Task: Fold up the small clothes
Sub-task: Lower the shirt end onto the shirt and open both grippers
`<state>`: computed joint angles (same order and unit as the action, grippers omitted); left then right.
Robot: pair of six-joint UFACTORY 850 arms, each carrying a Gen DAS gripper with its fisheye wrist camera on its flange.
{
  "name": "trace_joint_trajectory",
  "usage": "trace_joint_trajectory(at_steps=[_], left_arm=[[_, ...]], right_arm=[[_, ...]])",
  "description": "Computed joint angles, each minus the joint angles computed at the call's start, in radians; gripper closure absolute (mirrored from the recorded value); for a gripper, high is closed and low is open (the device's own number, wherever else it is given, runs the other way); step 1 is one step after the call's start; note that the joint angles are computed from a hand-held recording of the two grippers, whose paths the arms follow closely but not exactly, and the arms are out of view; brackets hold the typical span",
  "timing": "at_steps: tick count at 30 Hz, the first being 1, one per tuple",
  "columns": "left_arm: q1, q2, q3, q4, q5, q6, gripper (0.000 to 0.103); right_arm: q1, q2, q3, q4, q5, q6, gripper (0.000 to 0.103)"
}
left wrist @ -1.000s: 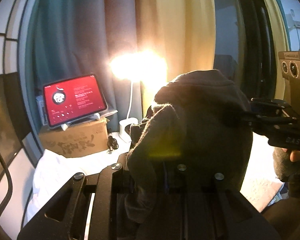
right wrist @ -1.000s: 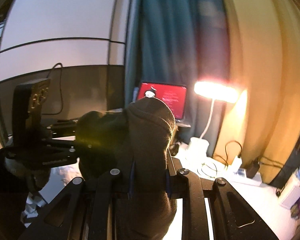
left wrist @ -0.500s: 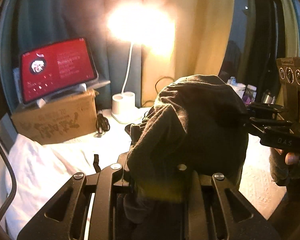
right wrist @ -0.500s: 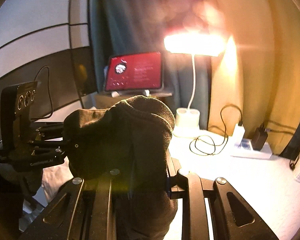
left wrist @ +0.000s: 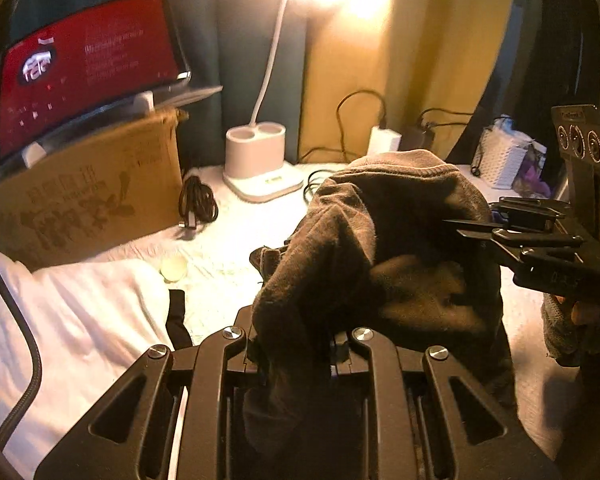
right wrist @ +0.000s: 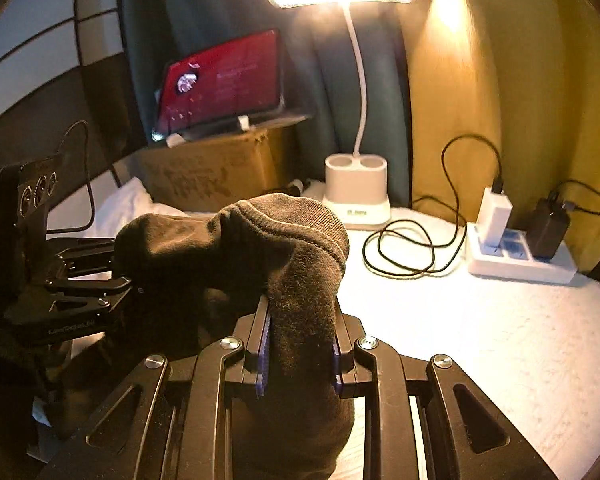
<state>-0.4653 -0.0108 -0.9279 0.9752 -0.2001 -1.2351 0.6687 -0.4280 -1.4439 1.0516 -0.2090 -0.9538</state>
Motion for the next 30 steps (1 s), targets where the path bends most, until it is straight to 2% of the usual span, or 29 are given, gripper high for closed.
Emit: trace_joint_trajectory(at_steps=[3,6,9,11,12,14,15,17,19,22,27,30], left_arm=[[0.016,-0.033,-0.015,-0.085,-0.001,0.09,0.084],[0.031,-0.066,-0.029,-0.169,-0.002,0.173,0.084],[0.045,-0.089,-0.037,-0.219,0.014,0.204,0.084],[0.05,-0.103,-0.041,-0.223,0.009,0.197,0.084],[0.05,-0.11,-0.044,-0.202,-0.005,0.173,0.084],[0.044,-0.119,-0.048,-0.114,-0.052,0.08,0.084],[0.052,-0.121,-0.046,-0.126,-0.058,0.075,0.084],[0.076,-0.119,-0.04,-0.255,-0.027,0.171,0.084],[0.084,-0.119,-0.042,-0.32,-0.02,0.234,0.084],[0.078,-0.119,-0.044,-0.299,-0.036,0.216,0.083],[0.083,-0.094,-0.034,-0.203,-0.033,0.092,0.08],[0.075,-0.081,-0.035,-0.104,-0.064,0.0,0.08]], right_arm=[[-0.008,-0.052,-0.043,-0.062,-0.024,0.063,0.08],[-0.007,-0.1,-0.084,-0.23,-0.034,0.218,0.08],[-0.008,-0.129,-0.102,-0.286,-0.037,0.269,0.08],[-0.014,-0.151,-0.121,-0.314,-0.053,0.301,0.077],[-0.017,-0.161,-0.129,-0.346,-0.054,0.344,0.072],[-0.028,-0.165,-0.13,-0.328,-0.056,0.352,0.069],[-0.037,-0.168,-0.13,-0.315,-0.054,0.352,0.068],[-0.043,-0.17,-0.129,-0.412,-0.03,0.459,0.067],[-0.06,-0.18,-0.138,-0.422,-0.044,0.499,0.067],[-0.069,-0.188,-0.145,-0.413,-0.058,0.495,0.06],[-0.06,-0.182,-0.141,-0.519,-0.041,0.593,0.06],[-0.062,-0.164,-0.125,-0.509,-0.028,0.592,0.06]])
